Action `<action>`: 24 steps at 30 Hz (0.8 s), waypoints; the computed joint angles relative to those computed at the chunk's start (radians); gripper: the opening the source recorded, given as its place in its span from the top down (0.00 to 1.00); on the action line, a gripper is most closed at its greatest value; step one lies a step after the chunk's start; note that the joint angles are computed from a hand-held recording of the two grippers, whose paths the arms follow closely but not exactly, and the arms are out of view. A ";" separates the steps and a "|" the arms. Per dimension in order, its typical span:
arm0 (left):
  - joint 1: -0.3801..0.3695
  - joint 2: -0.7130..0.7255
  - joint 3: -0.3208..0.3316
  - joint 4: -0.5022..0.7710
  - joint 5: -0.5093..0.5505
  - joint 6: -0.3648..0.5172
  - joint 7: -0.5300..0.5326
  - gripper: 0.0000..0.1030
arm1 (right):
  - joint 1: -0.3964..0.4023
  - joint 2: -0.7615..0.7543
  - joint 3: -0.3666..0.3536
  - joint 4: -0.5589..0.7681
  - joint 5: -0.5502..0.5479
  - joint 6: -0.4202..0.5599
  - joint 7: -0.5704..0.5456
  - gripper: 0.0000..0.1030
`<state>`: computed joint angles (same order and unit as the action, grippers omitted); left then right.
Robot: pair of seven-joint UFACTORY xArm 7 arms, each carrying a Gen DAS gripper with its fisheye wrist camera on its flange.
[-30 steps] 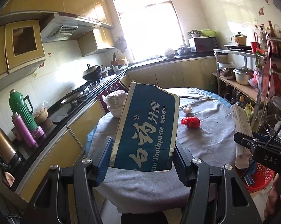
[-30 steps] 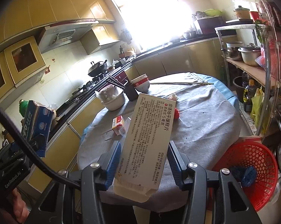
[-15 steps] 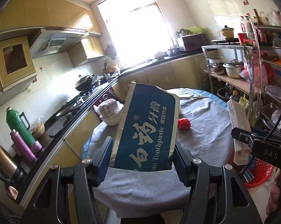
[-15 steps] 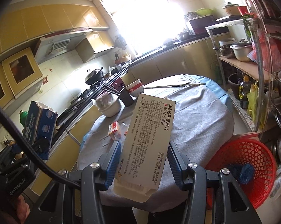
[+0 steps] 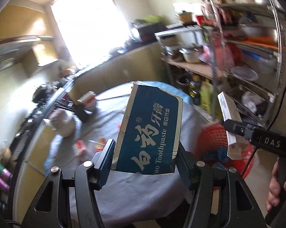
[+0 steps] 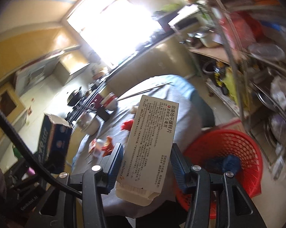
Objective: Collect trash
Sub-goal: 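Release the white box into the red basket with the right tool while the left tool releases the toothpaste box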
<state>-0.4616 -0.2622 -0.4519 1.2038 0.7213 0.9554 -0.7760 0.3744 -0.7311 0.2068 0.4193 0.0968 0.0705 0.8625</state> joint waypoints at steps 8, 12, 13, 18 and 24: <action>-0.098 0.241 0.048 0.182 -0.077 -0.031 0.069 0.39 | 0.012 -0.105 -0.145 -0.150 0.064 0.026 -0.022 0.48; -0.162 0.328 0.077 0.253 -0.109 -0.019 0.110 0.37 | 0.021 -0.123 -0.201 -0.198 0.097 0.022 -0.043 0.45; -0.178 0.352 0.085 0.273 -0.123 -0.011 0.121 0.37 | 0.034 -0.124 -0.223 -0.208 0.108 0.010 -0.053 0.41; -0.233 0.382 0.136 0.287 -0.167 -0.018 0.156 0.37 | 0.087 -0.136 -0.309 -0.258 0.153 -0.060 -0.089 0.39; -0.254 0.324 0.159 0.236 -0.106 -0.020 0.124 0.37 | 0.022 -0.178 -0.248 -0.274 0.150 -0.087 -0.056 0.38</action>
<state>-0.7151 0.0619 -0.2927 1.4402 0.6154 0.9354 -0.6524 0.3967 -0.9094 -0.0413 0.1455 0.2466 -0.0165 0.8069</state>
